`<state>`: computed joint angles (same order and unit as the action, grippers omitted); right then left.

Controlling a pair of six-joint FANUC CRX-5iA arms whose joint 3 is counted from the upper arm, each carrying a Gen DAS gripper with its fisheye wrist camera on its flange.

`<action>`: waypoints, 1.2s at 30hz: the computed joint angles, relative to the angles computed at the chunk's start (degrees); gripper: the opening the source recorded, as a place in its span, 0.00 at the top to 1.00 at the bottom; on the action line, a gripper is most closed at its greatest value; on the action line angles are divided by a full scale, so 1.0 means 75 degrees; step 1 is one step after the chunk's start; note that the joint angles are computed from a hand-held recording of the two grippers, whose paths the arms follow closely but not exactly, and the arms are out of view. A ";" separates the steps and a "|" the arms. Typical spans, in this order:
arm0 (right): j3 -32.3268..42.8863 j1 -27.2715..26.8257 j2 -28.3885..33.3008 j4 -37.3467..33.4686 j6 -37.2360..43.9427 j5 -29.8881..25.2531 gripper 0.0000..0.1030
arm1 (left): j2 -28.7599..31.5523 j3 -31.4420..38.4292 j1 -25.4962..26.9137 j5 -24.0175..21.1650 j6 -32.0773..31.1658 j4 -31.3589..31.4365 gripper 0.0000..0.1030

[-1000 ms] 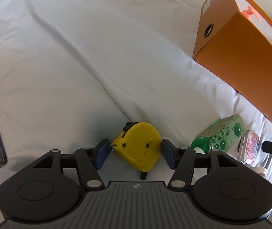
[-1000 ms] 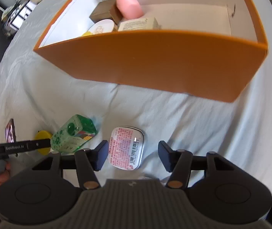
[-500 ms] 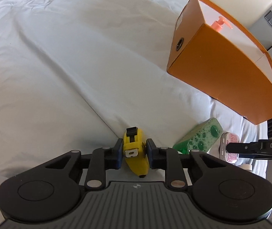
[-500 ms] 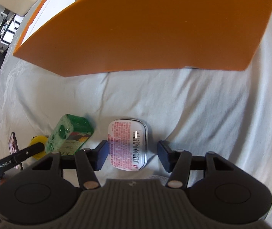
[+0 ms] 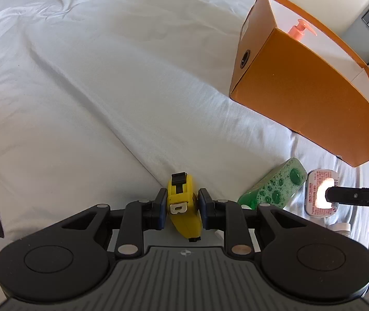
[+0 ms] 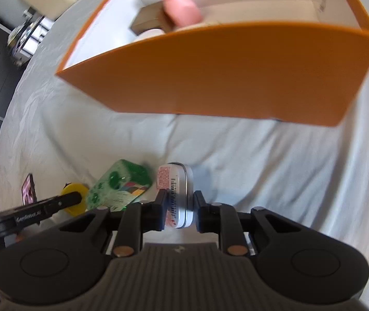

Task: Organize rigid objects
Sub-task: 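Grasp the yellow tape measure with the left gripper while the right grasps the pink-labelled tin, then carry the tape measure and tin into the orange box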

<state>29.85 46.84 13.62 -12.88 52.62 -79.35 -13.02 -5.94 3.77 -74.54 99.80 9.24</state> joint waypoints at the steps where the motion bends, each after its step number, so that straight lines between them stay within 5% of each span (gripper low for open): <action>1: 0.0113 0.0086 0.0090 0.0103 0.0138 -0.0106 0.81 | 0.0001 0.0008 -0.0018 -0.0004 0.0015 -0.0021 0.73; 15: 0.1179 0.0587 0.1047 0.0589 0.0219 -0.0878 0.77 | -0.0099 -0.0111 0.0066 0.0028 -0.0004 0.0040 0.73; 25: 0.1720 0.0622 0.1182 0.0735 0.0689 -0.1351 0.84 | -0.0338 -0.0242 0.0190 0.0259 -0.0148 0.0207 0.79; 36: 0.3600 0.0024 0.1492 0.0733 0.1351 -0.1966 0.84 | -0.0066 0.0918 -0.0043 0.0500 -0.0410 0.0689 0.79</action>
